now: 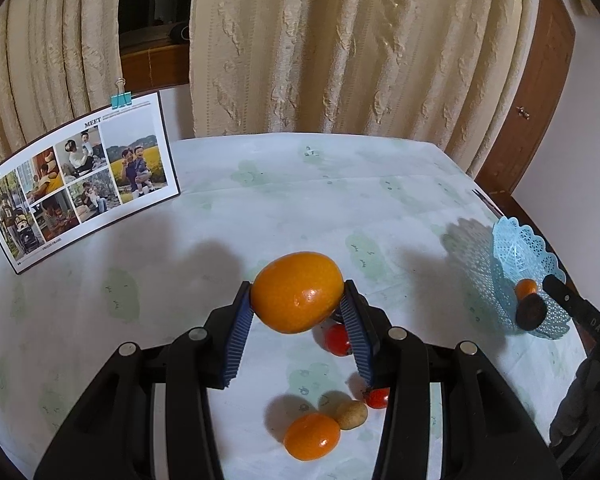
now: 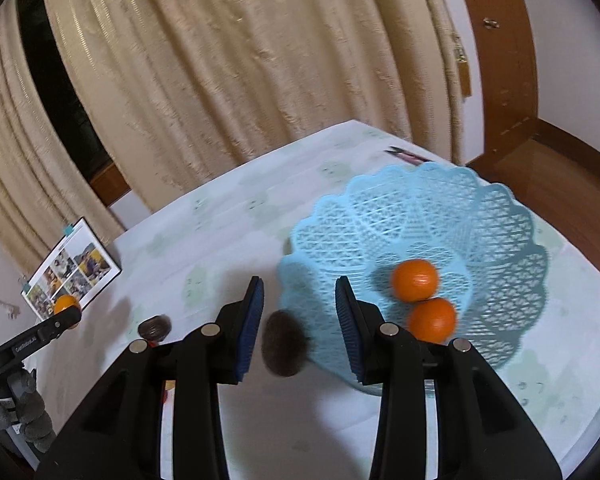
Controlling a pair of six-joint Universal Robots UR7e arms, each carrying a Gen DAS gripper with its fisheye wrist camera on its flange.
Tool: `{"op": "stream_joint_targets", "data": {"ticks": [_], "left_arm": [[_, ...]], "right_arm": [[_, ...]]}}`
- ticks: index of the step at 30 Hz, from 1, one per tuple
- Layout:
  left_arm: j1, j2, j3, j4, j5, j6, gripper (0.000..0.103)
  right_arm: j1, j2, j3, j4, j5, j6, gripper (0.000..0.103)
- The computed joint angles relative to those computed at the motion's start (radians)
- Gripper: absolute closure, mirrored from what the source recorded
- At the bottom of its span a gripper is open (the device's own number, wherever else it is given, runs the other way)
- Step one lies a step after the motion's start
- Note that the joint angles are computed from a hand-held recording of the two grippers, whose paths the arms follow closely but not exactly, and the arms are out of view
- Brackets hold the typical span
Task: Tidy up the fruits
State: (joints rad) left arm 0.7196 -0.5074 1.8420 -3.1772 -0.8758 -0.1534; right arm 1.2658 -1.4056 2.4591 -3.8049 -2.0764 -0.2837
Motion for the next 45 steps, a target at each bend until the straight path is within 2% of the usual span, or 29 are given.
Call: {"op": "stream_joint_targets", "data": {"ticks": [5,8,13,18,20,23,26,32,35,39,42,45], "left_arm": [[-0.009,0.005,0.002,-0.004,0.003,0.003,0.058],[-0.011,0.008,0.002,-0.003,0.005,0.005,0.058],[-0.012,0.01,0.001,-0.002,0.004,0.004,0.058],[-0.012,0.002,0.007,-0.006,0.002,0.0,0.058],[-0.011,-0.004,0.011,-0.016,0.001,0.002,0.058],[-0.007,-0.013,0.014,-0.02,0.002,-0.006,0.058],[-0.003,-0.016,0.013,-0.016,0.003,-0.012,0.058],[0.001,-0.015,0.009,-0.01,0.006,-0.015,0.058],[0.003,-0.013,0.006,-0.005,0.007,-0.018,0.058],[0.005,-0.015,0.007,-0.007,0.006,-0.019,0.058],[0.006,-0.02,0.01,-0.009,0.004,-0.023,0.058],[0.009,-0.029,0.015,-0.016,0.001,-0.026,0.058]], "right_arm": [[-0.016,-0.007,0.021,-0.047,-0.023,0.002,0.065],[-0.024,-0.015,0.052,-0.061,-0.004,-0.007,0.065],[0.002,0.026,0.079,-0.083,-0.001,-0.014,0.064],[0.035,0.105,0.041,0.004,0.042,-0.028,0.064],[0.036,0.139,0.017,0.026,0.024,-0.03,0.064],[0.004,0.15,-0.009,0.046,0.015,-0.009,0.064],[-0.041,0.12,-0.019,0.074,0.023,0.037,0.064],[-0.098,0.062,-0.007,0.077,0.028,0.06,0.064],[-0.107,0.069,-0.017,0.051,0.006,0.063,0.064],[-0.073,0.143,-0.048,0.001,-0.026,0.034,0.042],[-0.013,0.258,-0.12,-0.082,-0.12,-0.051,0.039],[0.017,0.351,-0.22,-0.071,-0.233,-0.062,0.039]]}}
